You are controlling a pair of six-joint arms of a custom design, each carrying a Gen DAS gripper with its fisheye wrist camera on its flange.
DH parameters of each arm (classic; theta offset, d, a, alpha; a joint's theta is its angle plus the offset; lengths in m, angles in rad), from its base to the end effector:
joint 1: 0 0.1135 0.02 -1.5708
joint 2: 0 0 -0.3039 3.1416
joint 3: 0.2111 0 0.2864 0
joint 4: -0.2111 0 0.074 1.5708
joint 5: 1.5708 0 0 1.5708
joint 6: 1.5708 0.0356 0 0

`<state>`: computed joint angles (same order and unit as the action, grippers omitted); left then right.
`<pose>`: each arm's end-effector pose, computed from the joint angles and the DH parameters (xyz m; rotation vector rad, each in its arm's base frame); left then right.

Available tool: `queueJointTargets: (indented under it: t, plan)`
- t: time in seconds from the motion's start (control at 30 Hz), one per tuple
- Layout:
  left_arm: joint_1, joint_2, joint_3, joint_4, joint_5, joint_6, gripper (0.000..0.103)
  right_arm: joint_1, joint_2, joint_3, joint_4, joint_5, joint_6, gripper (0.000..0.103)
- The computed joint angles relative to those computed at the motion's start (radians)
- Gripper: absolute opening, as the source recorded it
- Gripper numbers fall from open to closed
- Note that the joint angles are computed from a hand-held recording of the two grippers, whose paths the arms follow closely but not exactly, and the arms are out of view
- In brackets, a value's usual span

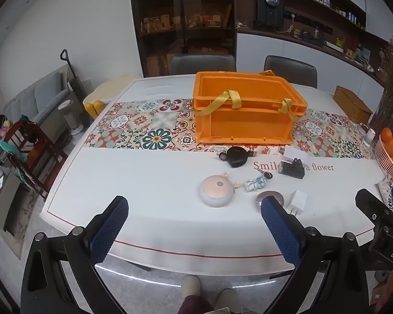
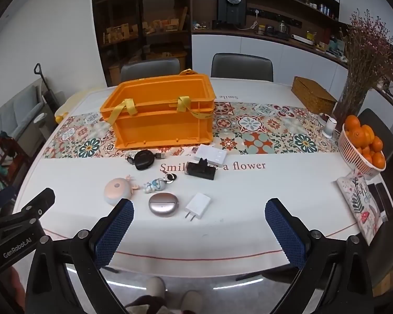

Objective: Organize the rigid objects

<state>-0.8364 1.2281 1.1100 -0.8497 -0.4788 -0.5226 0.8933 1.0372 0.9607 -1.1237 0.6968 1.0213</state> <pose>0.1884 -0.1842 0.3394 0.1938 2.3828 -0.0132 0.1343 0.1305 0.3192 0.3121 2.3505 -0.1321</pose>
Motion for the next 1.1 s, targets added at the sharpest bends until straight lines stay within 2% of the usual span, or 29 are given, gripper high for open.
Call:
queueJointTargets:
  t: [1.1]
  plan:
    - [-0.006, 0.017, 0.015, -0.020, 0.003, -0.018, 0.103, -0.022, -0.008, -0.008, 0.026, -0.022, -0.026, 0.102]
